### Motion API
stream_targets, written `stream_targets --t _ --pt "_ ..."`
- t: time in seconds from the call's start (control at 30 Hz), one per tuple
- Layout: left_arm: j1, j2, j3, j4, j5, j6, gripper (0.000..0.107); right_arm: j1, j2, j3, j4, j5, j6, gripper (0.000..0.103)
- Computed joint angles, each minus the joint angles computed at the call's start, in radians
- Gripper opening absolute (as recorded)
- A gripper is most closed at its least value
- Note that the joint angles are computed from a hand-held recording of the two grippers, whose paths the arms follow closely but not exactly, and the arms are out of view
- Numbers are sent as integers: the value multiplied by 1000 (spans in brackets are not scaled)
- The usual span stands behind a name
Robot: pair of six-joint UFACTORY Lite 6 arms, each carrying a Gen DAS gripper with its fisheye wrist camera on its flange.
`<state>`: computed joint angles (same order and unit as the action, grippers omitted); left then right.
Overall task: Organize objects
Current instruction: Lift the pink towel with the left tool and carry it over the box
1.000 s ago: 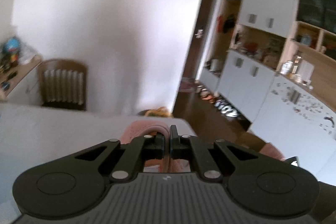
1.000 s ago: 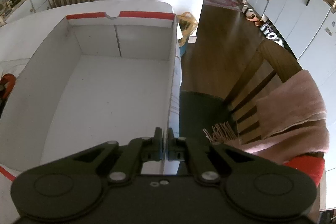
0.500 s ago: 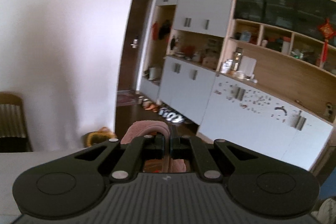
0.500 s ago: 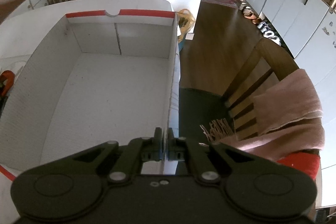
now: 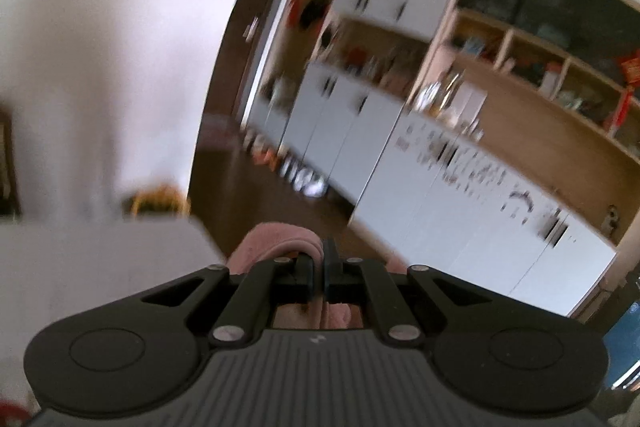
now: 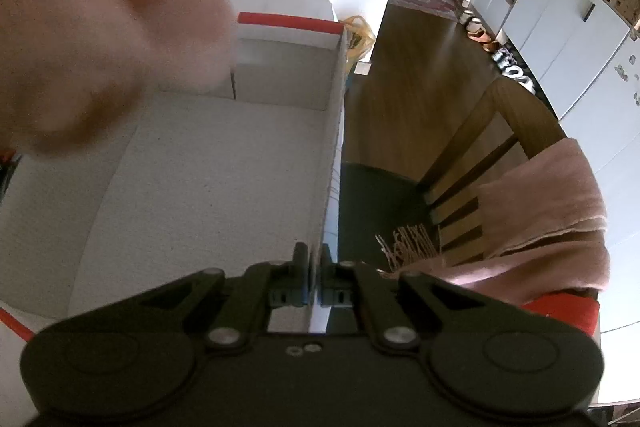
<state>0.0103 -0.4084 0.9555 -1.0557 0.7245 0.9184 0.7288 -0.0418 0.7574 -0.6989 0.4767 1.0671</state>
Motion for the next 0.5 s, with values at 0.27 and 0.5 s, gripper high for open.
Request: stream_targets --t 0.27,0.5 --pt "-55 97 -220 137 -127 50 4 -1 -6 -17 -11 -12 0 3" --pt "-124 122 -344 266 -220 16 4 0 -11 -22 -7 -12 -15 3"
